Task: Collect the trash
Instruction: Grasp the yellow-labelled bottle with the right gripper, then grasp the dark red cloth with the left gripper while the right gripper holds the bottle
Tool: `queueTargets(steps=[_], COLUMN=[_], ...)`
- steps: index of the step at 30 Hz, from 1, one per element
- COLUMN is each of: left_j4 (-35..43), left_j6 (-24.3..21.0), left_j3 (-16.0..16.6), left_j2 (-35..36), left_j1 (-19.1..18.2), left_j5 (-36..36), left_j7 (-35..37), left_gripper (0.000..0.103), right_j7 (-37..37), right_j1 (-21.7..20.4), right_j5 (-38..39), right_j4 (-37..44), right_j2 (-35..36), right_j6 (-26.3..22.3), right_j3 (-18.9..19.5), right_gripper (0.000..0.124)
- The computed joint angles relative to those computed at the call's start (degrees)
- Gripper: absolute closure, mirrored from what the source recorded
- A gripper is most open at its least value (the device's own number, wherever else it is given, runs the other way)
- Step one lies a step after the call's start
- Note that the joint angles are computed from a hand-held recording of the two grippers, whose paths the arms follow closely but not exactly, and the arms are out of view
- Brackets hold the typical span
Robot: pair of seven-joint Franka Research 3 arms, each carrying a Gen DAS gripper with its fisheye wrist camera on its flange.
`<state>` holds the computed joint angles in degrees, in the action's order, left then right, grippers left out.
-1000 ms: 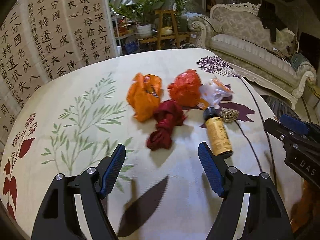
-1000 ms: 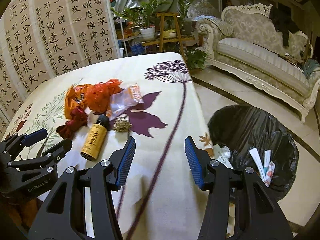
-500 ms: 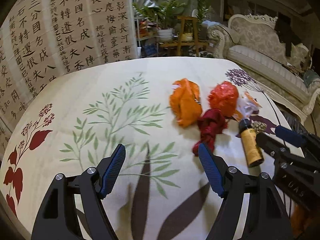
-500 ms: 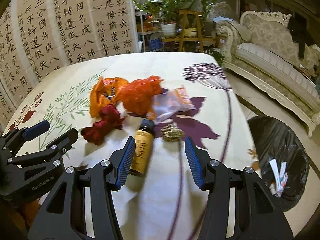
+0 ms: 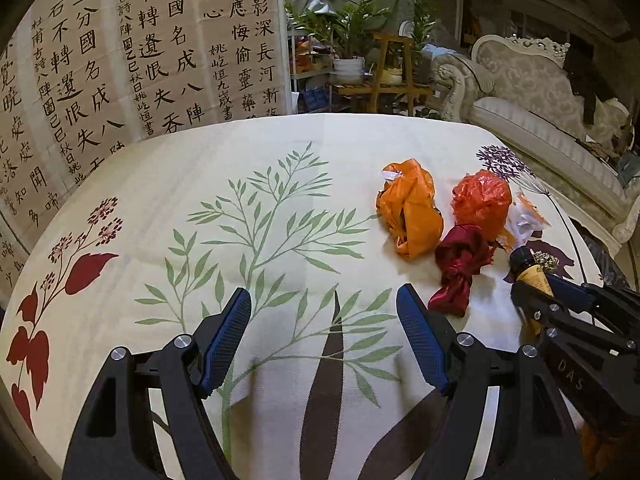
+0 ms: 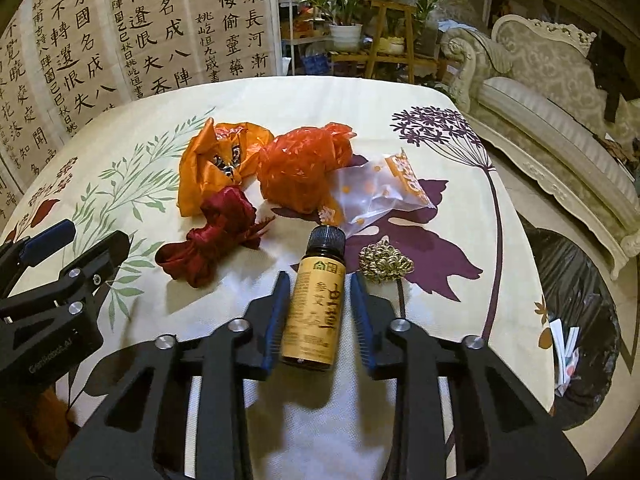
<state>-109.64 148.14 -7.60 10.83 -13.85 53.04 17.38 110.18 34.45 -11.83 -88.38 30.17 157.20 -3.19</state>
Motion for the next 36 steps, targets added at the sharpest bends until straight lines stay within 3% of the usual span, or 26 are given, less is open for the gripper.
queueTargets(steps=[13, 18, 26, 28, 30, 36], left_j4=[3.7, 7.8, 11.3, 11.4, 11.3, 10.3], left_j6=[2.9, 0.8, -1.0, -0.6, -0.1, 0.3], left_j3=[-0.4, -0.1, 0.2, 0.5, 0.6, 1.5], left_j2=[3.0, 6.1, 9.2, 9.3, 9.4, 8.5], left_j1=[-1.1, -2.6, -3.6, -3.9, -4.3, -5.5], left_j5=[-2.4, -4.7, -9.7, -9.7, -9.5, -6.8], left_j7=[3.7, 7.7, 14.1, 15.0, 16.1, 14.2], left_gripper=[0.03, 0.03, 0.055, 0.075, 0.082, 0.084], right_j7=[2.6, 5.1, 5.1, 4.8, 4.5, 4.2], right_j1=[-0.1, -0.7, -3.0, -3.4, -3.7, -3.7], right_j5=[-1.0, -2.2, -1.2, -0.7, -0.3, 0.4], right_j4=[-6.8, -8.8, -11.1, -11.5, -12.0, -13.6], right_j2=[-4.8, -6.1, -7.0, -7.1, -7.4, -8.4], right_j6=[6.5, 7.4, 8.7, 9.0, 9.4, 10.6], right_j3=[-2.0, -3.3, -2.5, -2.3, -2.2, -2.4], right_gripper=[0.101, 0.101, 0.101, 0.101, 0.101, 0.101])
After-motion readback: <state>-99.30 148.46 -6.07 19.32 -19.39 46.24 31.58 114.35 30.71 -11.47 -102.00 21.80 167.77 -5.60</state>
